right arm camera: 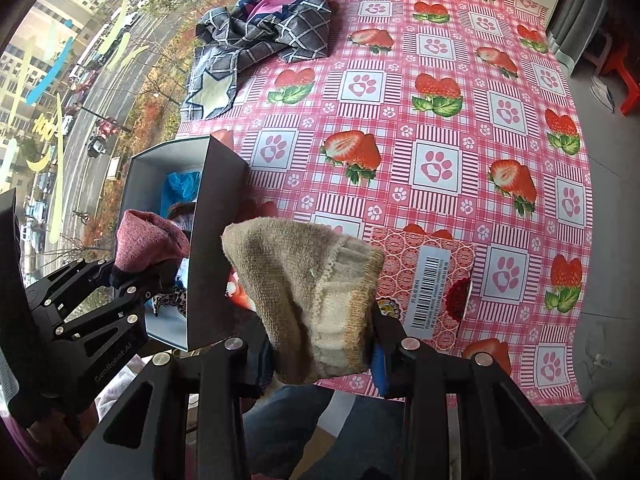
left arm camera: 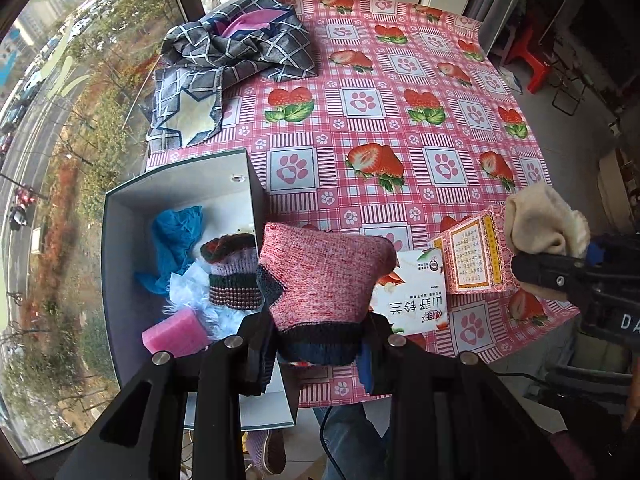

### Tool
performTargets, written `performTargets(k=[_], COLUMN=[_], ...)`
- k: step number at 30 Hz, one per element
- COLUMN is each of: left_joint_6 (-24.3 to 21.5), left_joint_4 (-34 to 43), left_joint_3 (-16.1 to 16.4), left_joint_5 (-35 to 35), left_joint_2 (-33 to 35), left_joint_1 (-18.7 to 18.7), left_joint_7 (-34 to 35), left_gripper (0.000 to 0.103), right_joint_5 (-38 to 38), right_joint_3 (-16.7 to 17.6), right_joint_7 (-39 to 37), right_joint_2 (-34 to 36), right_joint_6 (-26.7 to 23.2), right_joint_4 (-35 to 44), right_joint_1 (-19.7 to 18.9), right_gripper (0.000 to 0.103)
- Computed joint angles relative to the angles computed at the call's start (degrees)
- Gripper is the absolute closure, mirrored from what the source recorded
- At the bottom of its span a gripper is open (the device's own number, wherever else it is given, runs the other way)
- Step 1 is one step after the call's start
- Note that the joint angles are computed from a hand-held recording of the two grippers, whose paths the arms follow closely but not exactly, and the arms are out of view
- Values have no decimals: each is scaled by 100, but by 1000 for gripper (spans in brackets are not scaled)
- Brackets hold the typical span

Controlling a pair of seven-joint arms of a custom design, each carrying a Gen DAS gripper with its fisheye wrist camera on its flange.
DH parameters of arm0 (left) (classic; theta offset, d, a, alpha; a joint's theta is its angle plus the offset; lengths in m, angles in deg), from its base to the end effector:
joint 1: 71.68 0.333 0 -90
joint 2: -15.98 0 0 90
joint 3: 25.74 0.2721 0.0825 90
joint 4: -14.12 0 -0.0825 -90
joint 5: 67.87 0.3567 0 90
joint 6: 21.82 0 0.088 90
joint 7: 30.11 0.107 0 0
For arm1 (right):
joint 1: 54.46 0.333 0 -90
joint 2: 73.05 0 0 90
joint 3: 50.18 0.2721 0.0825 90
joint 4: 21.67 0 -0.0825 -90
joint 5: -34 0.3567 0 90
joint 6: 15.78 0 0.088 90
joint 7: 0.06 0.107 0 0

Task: Organize soft objects
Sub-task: 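Carry the pink sock and beige sock in both tools over the white box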

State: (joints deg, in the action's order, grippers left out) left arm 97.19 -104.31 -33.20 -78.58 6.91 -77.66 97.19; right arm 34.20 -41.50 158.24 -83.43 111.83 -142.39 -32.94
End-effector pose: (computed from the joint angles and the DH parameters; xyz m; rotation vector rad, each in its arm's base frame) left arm 0.4910 -0.1294 0.4835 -1.1400 2.8452 -0.3342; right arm 0.4404 0.2600 0.4917 -1.2432 2.5548 -0.0029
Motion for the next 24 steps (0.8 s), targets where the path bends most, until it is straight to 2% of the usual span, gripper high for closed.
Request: performTargets(k=[24], left_joint_6=[36], left_joint_4=[112], left_joint_3=[288], left_joint_5=[21], left_joint_2=[76], left_joint_1=[523], left_joint_7=[-315], left_gripper=[68], right_joint_5=[-24], right_joint_3=[-56], right_joint_7=[-719], right_joint_2=[1244], right_joint_6=[-359], right_joint_4=[1531], right_joint_1=[247], right_gripper=[64])
